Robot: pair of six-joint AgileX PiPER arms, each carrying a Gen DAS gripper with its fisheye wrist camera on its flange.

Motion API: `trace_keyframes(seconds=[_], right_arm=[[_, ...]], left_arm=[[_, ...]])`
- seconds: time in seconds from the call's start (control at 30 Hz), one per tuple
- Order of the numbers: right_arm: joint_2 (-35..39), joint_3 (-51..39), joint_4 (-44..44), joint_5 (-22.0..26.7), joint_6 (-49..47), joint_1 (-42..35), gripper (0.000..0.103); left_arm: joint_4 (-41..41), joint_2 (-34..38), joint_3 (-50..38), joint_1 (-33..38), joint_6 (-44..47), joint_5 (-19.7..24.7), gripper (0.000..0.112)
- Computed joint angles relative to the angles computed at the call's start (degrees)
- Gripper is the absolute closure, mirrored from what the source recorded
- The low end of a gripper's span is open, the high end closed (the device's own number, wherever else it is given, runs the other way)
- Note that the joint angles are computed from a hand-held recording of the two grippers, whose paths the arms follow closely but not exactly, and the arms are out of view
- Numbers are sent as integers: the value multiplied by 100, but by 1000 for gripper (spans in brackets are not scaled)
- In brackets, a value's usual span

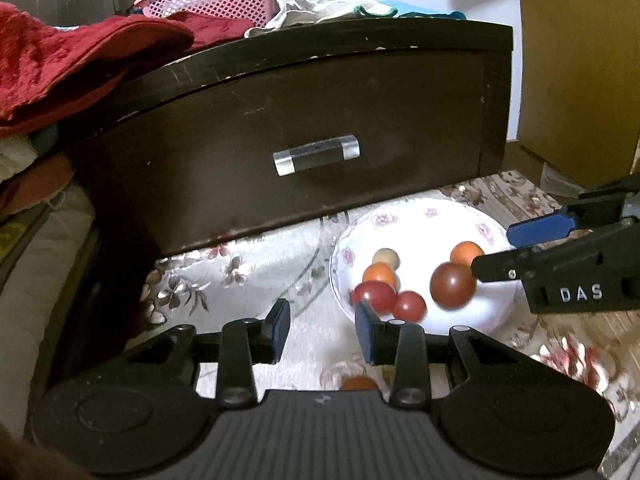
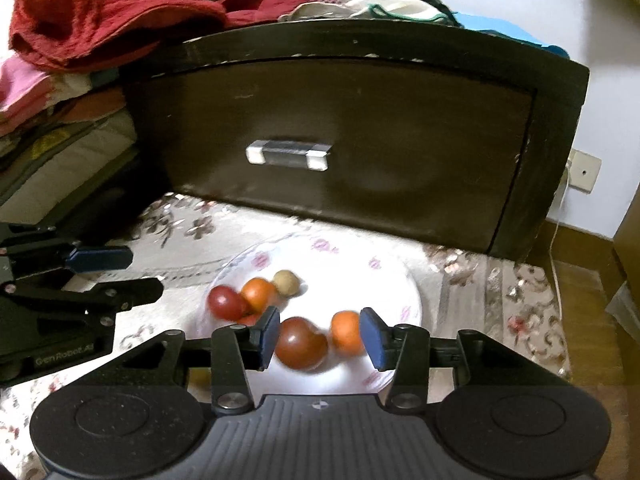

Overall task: Organize fruits
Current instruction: 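Open both tools to drop the tomato and orange into the bowl, then move left tool to the last orange while right tool approaches the tan fruit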

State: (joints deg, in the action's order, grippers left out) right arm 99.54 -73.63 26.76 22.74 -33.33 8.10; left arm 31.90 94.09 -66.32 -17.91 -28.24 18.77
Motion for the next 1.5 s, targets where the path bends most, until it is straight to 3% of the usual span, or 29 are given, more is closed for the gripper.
trace_keyframes(seconds=[0.57,1.0,1.5], right_arm=[[-411,851,-82,131,8,432,63],[-176,812,-353,151,384,470,62],[135,548,-248,358,339,358,61]], left_arm=[[-1071,-486,946,140,822,-80,70],[-2182,-150,840,213,2032,-237,70],[-2592,394,519,239,2582,-298,70]])
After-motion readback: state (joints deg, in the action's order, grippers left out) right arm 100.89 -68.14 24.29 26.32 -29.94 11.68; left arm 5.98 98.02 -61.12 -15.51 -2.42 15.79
